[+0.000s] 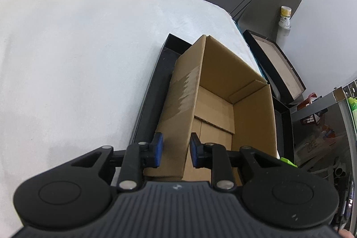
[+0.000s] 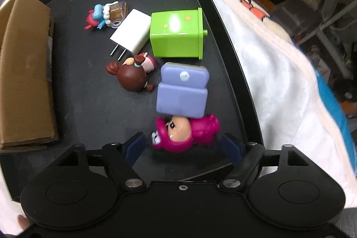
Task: Organize rigid objects
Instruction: 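Lower the right gripper over the pink figure and close on it, then lift the pink figure with the right gripper and carry it over the box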
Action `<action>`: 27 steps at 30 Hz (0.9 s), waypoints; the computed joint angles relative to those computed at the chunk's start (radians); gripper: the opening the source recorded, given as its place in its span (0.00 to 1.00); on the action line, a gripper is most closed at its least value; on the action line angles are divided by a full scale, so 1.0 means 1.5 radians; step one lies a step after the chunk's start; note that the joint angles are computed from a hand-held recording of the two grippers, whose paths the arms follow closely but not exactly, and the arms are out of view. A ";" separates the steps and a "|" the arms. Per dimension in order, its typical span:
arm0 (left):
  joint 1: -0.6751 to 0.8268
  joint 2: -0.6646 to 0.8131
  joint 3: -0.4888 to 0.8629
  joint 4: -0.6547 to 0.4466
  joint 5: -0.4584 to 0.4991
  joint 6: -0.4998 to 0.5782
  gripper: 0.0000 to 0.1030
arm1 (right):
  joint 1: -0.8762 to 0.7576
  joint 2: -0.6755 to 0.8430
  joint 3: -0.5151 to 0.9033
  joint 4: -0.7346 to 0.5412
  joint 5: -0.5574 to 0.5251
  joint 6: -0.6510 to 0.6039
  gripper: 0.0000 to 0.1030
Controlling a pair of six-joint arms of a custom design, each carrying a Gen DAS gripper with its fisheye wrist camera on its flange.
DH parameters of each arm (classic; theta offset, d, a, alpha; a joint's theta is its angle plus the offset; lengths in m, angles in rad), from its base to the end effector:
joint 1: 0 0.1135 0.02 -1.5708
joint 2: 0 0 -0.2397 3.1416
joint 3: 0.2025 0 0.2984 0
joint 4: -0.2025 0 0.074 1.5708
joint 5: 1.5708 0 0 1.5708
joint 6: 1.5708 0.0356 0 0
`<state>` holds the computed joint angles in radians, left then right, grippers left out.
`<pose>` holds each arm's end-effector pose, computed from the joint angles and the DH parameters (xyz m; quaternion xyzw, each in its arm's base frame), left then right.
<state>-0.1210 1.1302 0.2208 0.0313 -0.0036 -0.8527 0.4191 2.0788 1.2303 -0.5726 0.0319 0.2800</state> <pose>0.2131 -0.0258 0.0522 -0.3371 0.8782 -0.1573 0.3008 0.3578 0.1582 0.0349 -0.0681 0.9947 0.0107 0.0757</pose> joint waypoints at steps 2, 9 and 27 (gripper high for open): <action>0.000 -0.001 -0.004 0.005 -0.001 0.001 0.22 | 0.011 0.013 0.012 -0.002 0.009 -0.006 0.77; 0.003 -0.019 -0.025 0.020 0.004 -0.006 0.22 | 0.047 0.031 0.025 -0.006 0.056 -0.030 0.59; -0.018 -0.025 -0.010 -0.010 -0.020 0.001 0.21 | 0.053 -0.088 -0.058 -0.004 0.021 -0.040 0.39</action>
